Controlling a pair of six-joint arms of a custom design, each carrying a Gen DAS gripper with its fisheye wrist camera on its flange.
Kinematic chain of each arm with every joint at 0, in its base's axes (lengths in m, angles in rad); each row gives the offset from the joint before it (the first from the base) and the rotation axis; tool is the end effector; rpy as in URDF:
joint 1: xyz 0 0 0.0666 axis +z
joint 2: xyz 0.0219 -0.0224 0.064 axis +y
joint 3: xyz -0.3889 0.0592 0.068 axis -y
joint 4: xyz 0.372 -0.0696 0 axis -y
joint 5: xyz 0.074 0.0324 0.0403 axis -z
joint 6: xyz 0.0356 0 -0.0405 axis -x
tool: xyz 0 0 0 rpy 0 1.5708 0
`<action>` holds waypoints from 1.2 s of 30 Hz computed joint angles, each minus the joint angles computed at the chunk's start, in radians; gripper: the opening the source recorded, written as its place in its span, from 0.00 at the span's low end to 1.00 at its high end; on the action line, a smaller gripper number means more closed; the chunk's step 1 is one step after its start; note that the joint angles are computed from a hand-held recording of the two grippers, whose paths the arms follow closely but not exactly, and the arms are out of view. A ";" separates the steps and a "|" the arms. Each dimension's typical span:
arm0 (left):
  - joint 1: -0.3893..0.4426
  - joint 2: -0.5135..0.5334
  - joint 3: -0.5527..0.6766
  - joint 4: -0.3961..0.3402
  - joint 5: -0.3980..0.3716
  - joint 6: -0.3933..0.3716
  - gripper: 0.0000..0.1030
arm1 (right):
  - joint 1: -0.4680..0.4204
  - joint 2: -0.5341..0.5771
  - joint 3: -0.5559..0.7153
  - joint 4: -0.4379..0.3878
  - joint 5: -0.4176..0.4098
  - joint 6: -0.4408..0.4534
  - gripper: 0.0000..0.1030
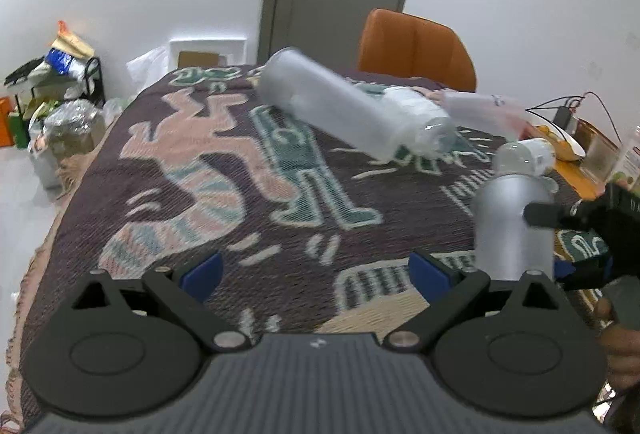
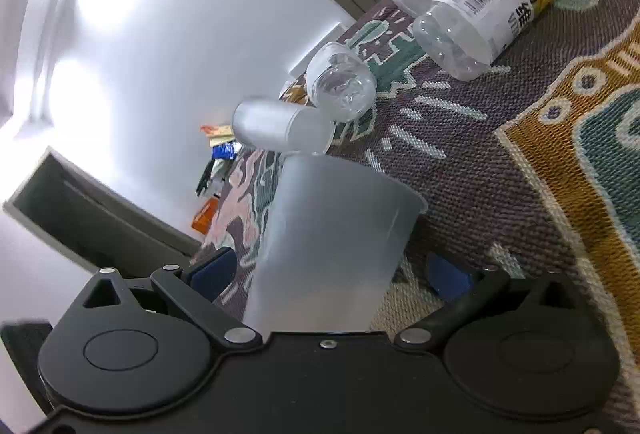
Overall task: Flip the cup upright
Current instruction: 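Rotate the held cup with the right gripper until its opening faces up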
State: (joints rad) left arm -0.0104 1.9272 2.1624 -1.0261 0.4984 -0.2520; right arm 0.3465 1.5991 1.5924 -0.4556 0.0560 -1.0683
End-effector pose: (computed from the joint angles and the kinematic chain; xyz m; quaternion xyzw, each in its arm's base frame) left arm 0.6567 -0.0242 0.4830 0.2102 0.8764 -0.1821 0.3932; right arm 0.5377 0.1916 0.4659 0.3139 0.7900 0.3238 0.4153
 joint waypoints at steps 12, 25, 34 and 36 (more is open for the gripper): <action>0.037 0.000 -0.039 0.037 0.033 0.007 0.95 | -0.028 0.048 0.070 -0.044 -0.007 -0.097 1.00; 0.037 -0.019 -0.072 0.062 0.028 0.032 0.95 | -0.041 0.048 0.075 -0.073 -0.055 -0.095 0.73; 0.046 -0.076 -0.132 0.121 0.030 0.043 0.95 | -0.012 -0.005 0.025 -0.017 0.043 0.015 0.72; 0.046 -0.083 -0.142 0.129 0.036 0.047 0.95 | 0.002 -0.013 0.032 -0.012 0.087 0.076 0.72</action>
